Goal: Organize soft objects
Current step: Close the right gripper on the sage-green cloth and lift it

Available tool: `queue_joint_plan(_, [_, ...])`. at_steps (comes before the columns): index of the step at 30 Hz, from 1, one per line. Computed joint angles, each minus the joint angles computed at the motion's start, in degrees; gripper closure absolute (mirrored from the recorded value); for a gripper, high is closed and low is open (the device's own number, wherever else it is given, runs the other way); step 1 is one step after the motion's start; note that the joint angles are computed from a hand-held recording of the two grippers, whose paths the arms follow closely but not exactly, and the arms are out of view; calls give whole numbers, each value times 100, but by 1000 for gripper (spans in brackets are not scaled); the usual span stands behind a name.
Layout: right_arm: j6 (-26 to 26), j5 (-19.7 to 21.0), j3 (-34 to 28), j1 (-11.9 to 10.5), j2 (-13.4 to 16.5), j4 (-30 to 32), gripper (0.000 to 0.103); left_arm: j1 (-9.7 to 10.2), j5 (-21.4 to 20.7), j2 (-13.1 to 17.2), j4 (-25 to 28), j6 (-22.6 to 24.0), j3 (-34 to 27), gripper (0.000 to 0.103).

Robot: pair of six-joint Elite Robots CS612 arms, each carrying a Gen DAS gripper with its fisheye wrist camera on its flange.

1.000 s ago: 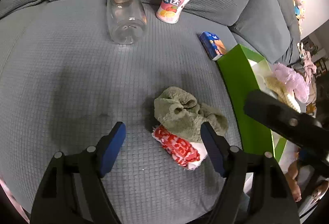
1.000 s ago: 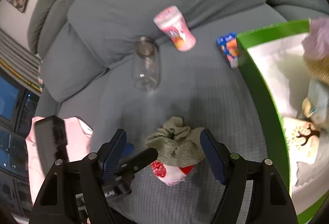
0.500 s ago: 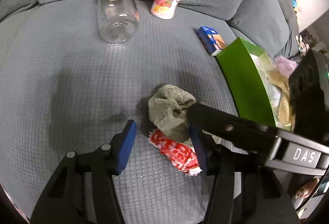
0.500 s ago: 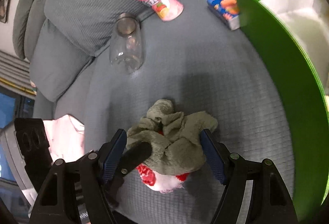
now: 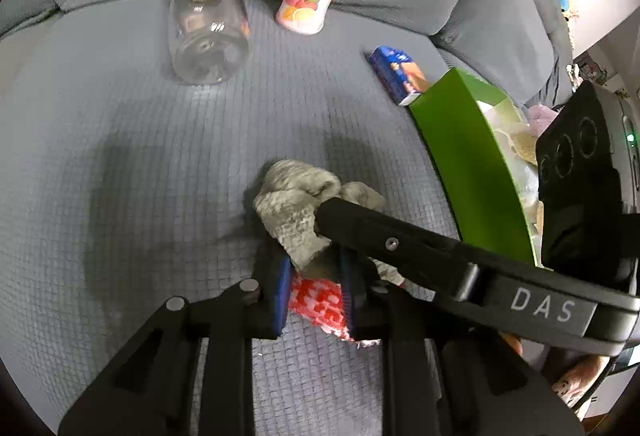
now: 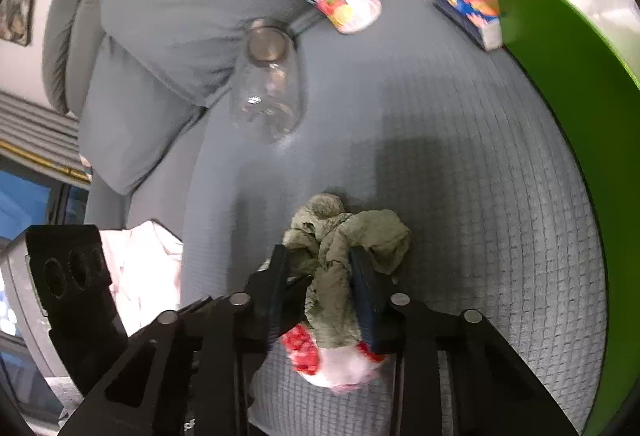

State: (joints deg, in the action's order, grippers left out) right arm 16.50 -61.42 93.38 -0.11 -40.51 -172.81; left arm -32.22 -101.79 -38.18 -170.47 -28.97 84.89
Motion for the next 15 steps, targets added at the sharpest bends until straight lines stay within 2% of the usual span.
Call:
queue_joint_plan(4, [-97,45,114,8,-76,-330,73,-82,256,-84,-366,73,151,93])
queue_joint_plan(15, [-68,-51,570,-35,-373,-1575,73,-265,615,-244,-1561,218,440,93])
